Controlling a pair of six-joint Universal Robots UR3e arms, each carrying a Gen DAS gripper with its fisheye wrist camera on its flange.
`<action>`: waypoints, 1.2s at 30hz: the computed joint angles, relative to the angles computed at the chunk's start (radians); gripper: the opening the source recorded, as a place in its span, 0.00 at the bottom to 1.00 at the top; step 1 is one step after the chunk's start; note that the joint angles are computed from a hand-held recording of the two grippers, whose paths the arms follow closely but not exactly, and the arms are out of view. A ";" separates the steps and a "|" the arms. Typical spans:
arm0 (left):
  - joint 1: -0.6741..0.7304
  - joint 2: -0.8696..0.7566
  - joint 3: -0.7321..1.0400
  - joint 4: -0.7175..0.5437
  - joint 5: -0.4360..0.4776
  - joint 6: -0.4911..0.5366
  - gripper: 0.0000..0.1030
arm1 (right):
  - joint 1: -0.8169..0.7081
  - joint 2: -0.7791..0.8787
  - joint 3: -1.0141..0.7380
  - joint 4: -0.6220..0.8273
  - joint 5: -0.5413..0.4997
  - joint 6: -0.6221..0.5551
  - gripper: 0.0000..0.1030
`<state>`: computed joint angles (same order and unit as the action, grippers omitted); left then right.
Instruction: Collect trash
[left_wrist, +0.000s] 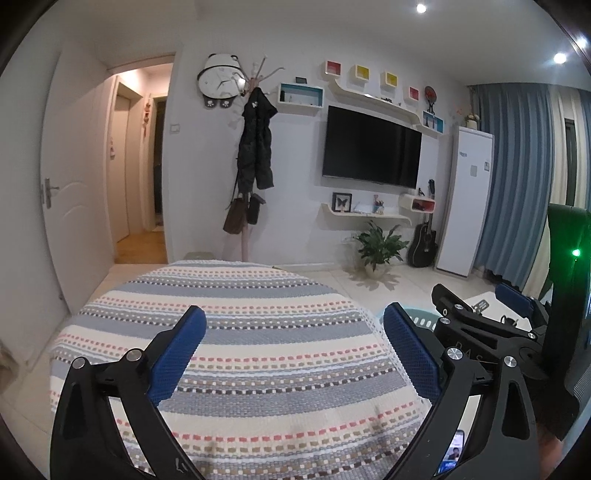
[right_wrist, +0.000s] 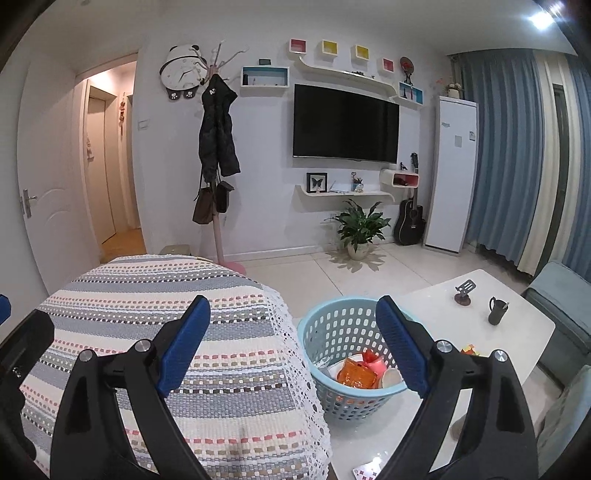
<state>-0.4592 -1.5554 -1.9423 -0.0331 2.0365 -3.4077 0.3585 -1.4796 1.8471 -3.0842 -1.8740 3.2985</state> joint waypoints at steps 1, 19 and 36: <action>-0.001 0.004 -0.004 0.001 0.000 -0.001 0.91 | 0.000 -0.003 0.002 0.001 0.000 0.002 0.84; 0.030 0.013 -0.029 0.000 -0.050 0.006 0.92 | -0.019 -0.019 0.045 -0.035 0.023 0.014 0.84; 0.058 0.042 -0.049 -0.014 -0.065 0.010 0.92 | 0.004 0.021 0.005 -0.020 -0.003 0.003 0.84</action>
